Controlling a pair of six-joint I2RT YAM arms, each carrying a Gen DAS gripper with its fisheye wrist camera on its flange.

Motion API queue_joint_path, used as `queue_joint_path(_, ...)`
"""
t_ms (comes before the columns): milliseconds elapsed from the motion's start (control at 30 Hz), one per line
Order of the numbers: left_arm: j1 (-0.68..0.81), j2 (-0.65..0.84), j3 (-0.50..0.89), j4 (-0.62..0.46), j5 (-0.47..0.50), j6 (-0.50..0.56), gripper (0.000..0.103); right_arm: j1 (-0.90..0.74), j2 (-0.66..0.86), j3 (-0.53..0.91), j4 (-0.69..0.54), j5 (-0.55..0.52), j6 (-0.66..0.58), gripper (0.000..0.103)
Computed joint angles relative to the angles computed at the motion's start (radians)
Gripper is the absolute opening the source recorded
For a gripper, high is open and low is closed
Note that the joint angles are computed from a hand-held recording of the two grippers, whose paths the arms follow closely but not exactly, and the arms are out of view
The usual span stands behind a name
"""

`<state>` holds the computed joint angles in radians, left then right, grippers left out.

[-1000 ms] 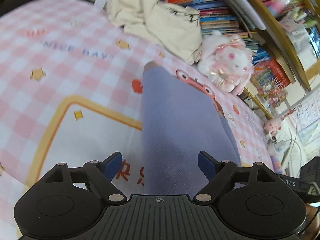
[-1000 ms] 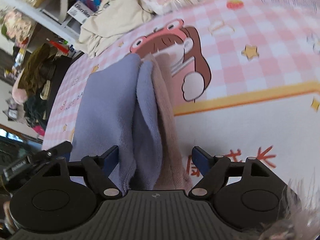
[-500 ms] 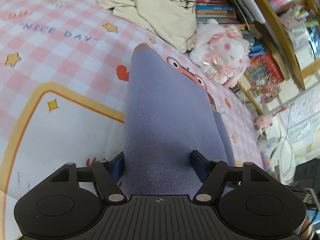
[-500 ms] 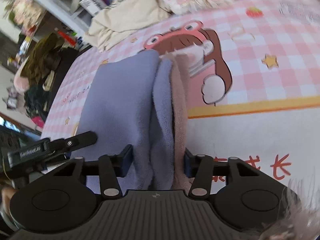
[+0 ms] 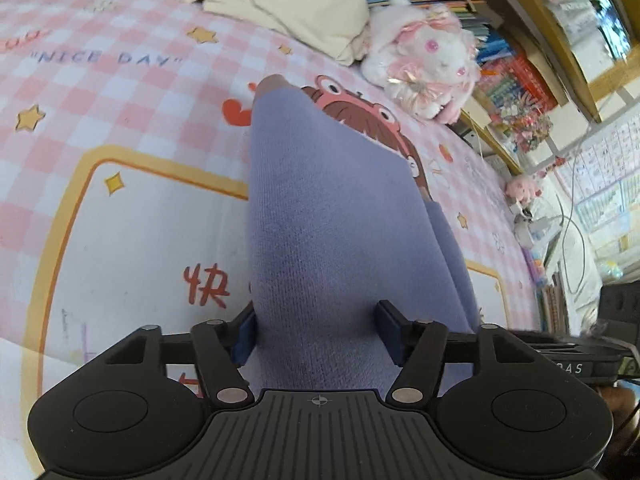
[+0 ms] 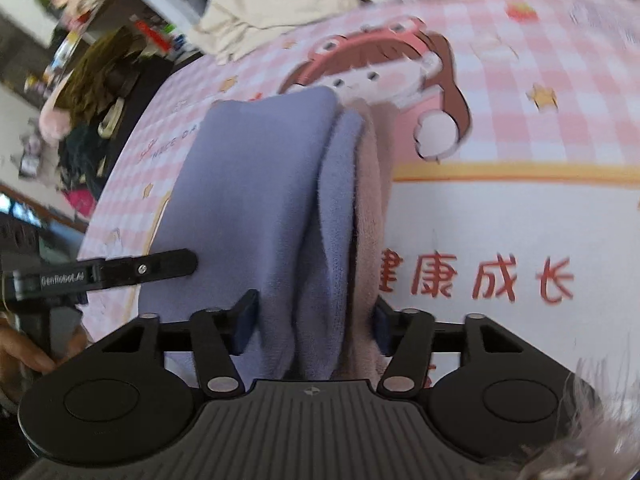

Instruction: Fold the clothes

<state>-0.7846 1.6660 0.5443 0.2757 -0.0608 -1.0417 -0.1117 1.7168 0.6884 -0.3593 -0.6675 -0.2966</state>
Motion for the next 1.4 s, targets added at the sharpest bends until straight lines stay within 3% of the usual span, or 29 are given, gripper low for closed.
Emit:
queue_joint_path(267, 0.011, 0.052, -0.014, 0.099, 0.024, -0.057, 0.069, -0.029, 0.075, 0.027, 0.018, -0.073, 0.13, 0.06)
queue_joint_path(400, -0.017, 0.053, 0.004, 0.071, -0.02, -0.053, 0.064, 0.005, 0.034, -0.013, 0.069, -0.033, 0.122, 0.045)
queue_joint_path(567, -0.075, 0.03, 0.044, -0.018, -0.108, 0.02, 0.058, 0.074, -0.126, -0.155, 0.229, 0.062, 0.039, 0.039)
queue_joint_path(700, -0.055, 0.039, 0.032, 0.003, -0.075, 0.01, 0.063, 0.073, -0.113, -0.154, 0.242, 0.065, 0.043, 0.041)
queue_joint_path(867, -0.021, 0.05, -0.004, 0.072, -0.016, -0.025, 0.067, 0.028, -0.032, -0.086, 0.163, 0.016, 0.098, 0.054)
queue_joint_path(1033, -0.024, 0.057, -0.019, 0.112, -0.016, -0.029, 0.066, 0.019, -0.014, -0.076, 0.141, -0.002, 0.115, 0.056)
queue_joint_path(1200, -0.033, 0.058, -0.014, 0.109, -0.029, -0.012, 0.058, 0.027, -0.038, -0.099, 0.167, -0.01, 0.101, 0.04)
queue_joint_path(1400, -0.064, 0.016, -0.002, 0.066, -0.085, 0.039, 0.053, 0.041, -0.15, -0.182, 0.252, 0.004, 0.062, 0.036)
